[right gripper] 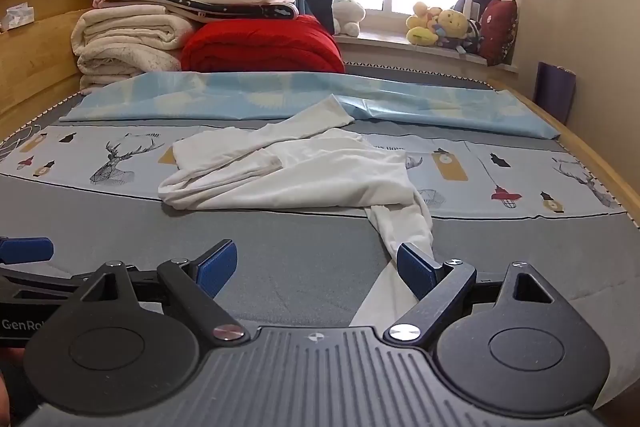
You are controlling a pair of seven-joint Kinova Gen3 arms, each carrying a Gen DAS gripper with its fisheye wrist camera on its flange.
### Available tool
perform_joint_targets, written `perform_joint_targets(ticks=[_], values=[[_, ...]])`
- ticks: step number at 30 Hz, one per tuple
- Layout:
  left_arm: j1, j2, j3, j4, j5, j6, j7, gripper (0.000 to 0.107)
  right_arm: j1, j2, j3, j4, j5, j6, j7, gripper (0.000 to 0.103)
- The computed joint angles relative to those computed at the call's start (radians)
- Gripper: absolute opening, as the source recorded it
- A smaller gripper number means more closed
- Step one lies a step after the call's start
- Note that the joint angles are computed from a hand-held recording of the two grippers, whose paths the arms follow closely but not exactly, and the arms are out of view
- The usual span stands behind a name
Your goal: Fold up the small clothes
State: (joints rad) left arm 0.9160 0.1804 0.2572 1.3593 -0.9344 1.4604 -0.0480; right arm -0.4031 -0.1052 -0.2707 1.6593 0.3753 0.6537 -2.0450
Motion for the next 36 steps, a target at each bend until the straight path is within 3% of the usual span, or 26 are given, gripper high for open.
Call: perform_joint_targets(ticks=[30,36], values=[[0.000,-0.002,0.002,0.002,0.000,0.004,0.006,0.102,-0.013,0.007,-0.001,-0.009,0.024,0.015,-0.005,0.087],[0.046,0.022,0.003,0.021,-0.092,0.035,0.000,0.096,0.006,-0.010,0.007,0.016,0.021,-0.043,0.016,0.087]])
